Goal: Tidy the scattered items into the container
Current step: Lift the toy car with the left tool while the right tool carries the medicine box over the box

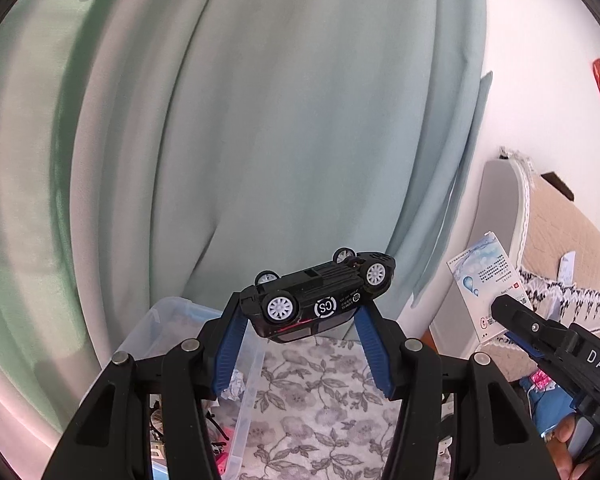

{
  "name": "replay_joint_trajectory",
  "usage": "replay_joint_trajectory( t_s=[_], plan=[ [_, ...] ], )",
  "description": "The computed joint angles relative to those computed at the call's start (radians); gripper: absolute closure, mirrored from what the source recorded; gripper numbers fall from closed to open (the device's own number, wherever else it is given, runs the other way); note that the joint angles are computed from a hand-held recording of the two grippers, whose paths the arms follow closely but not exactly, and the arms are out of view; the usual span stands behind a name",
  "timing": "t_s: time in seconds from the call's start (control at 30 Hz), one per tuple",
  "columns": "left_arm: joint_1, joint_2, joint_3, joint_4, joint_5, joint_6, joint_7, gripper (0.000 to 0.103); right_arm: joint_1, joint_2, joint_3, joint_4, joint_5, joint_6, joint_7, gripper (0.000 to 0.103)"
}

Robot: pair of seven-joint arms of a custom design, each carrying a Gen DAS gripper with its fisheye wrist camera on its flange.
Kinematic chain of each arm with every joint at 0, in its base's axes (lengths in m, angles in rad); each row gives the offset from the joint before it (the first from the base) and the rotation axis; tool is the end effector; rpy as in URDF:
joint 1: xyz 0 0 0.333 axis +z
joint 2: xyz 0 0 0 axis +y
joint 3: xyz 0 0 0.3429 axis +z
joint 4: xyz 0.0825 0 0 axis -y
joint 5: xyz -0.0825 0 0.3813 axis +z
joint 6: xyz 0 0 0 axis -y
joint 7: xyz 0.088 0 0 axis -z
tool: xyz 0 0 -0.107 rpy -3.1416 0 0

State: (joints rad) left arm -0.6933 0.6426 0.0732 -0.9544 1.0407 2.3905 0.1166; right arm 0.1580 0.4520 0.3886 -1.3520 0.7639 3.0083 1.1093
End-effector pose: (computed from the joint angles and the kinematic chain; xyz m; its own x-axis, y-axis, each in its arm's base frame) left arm 0.6352 -0.4742 0.6236 0.1387 -0.9657 0.2195 -0.3127 -0.2530 -0.9156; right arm 0.6879 0.2696 0.6309 0.4318 -0.7760 -0.4597 -0.4832 0.2314 -0.8444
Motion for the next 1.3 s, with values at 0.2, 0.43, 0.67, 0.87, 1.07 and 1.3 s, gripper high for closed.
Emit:
replay_joint_trajectory(
  t_s=[0.2, 0.43, 0.67, 0.87, 1.07, 1.3],
  plan=[
    [0.006, -0.084, 0.007, -0.152, 0.075, 0.027, -0.151, 0.047, 0.033, 0.000, -0.013, 0.004, -0.038, 0.001, 0.021, 0.074],
    [0.052, -0.150, -0.036, -0.265, 0.148, 0.032, -0.264, 0.047, 0.073, 0.011, -0.039, 0.017, -0.111, -0.022, 0.072, 0.074],
    [0.102, -0.191, -0.071, -0.352, 0.183, 0.047, -0.352, 0.047, 0.116, 0.040, -0.070, 0.050, -0.202, -0.054, 0.134, 0.074],
    [0.140, -0.215, -0.090, -0.412, 0.198, 0.066, -0.411, 0.047, 0.154, 0.077, -0.100, 0.094, -0.281, -0.093, 0.197, 0.074],
    [0.174, -0.233, -0.101, -0.469, 0.207, 0.088, -0.469, 0.047, 0.186, 0.124, -0.123, 0.147, -0.352, -0.135, 0.245, 0.074],
    [0.204, -0.237, -0.109, -0.512, 0.207, 0.117, -0.515, 0.047, 0.225, 0.174, -0.149, 0.213, -0.422, -0.191, 0.293, 0.074]
  ],
)
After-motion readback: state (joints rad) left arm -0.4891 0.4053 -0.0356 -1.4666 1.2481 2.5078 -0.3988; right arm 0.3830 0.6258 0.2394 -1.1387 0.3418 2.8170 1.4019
